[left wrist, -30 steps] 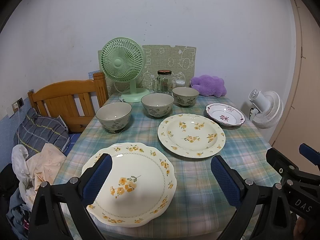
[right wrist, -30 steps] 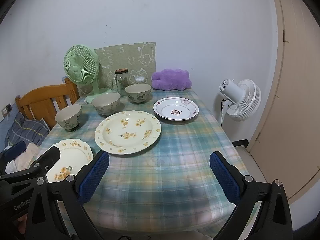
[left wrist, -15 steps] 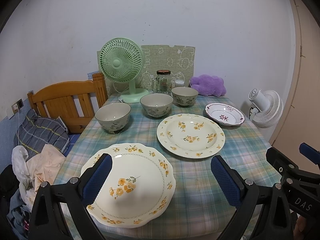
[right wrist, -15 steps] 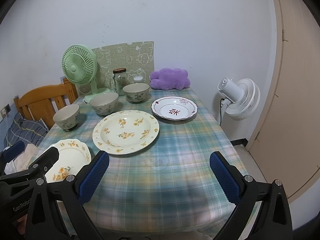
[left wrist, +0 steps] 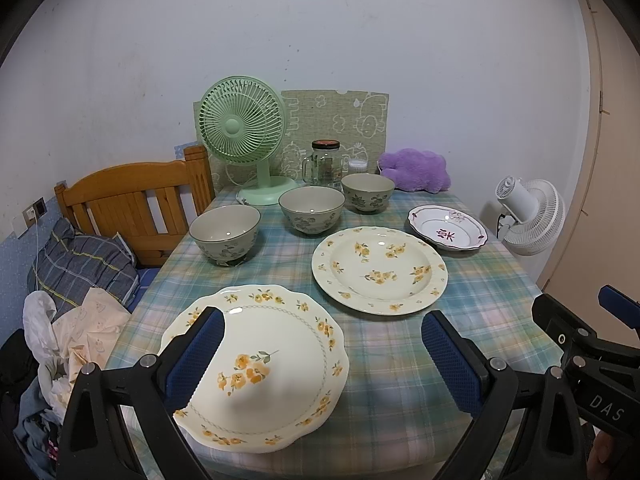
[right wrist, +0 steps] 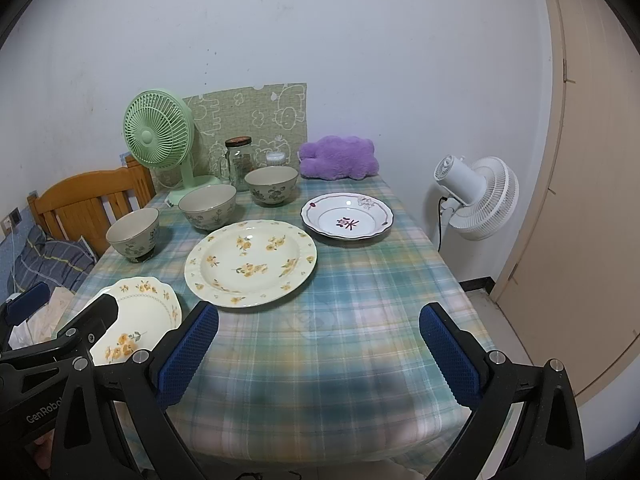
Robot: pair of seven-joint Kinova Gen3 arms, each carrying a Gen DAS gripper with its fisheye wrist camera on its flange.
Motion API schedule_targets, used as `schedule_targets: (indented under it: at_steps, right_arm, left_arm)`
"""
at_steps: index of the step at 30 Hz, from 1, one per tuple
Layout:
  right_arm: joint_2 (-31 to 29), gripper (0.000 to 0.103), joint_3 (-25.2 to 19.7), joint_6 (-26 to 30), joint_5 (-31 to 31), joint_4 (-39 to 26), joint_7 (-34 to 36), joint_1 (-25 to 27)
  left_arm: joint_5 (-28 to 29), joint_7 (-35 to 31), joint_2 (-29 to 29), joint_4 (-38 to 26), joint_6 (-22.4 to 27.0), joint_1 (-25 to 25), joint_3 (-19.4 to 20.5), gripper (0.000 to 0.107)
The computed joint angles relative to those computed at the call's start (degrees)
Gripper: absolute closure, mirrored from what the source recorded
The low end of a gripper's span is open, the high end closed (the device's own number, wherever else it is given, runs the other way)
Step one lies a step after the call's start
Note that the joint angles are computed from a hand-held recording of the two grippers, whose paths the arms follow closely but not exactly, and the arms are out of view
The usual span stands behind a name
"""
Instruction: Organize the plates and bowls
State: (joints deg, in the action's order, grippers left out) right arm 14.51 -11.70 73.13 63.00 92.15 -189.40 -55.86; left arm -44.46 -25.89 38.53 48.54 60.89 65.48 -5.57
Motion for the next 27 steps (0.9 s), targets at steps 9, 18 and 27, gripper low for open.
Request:
schedule_targets:
  at_steps: [9, 18, 27]
  right_arm:
    - [-0.16, 0.001, -0.12, 0.21, 0.04, 0.15, -0.07, 0.02]
    - [-0.39, 0.001, -0.3, -0.2, -0.49, -0.46, 1.56, 0.4]
    - [3.73, 0.001, 1.5, -3.05, -3.4, -8.07, 7.6, 0.43]
  left_arm:
    - [0.06, -0.06, 0.06, -0.12, 0.11, 0.03, -0.05, 0.009]
    - [0.17, -0.85, 0.84, -2.2, 1.57, 0.05, -0.49, 0.011]
    - [1.54, -1.9, -0.69, -0.08, 3.2, -2.56, -0.2, 0.013]
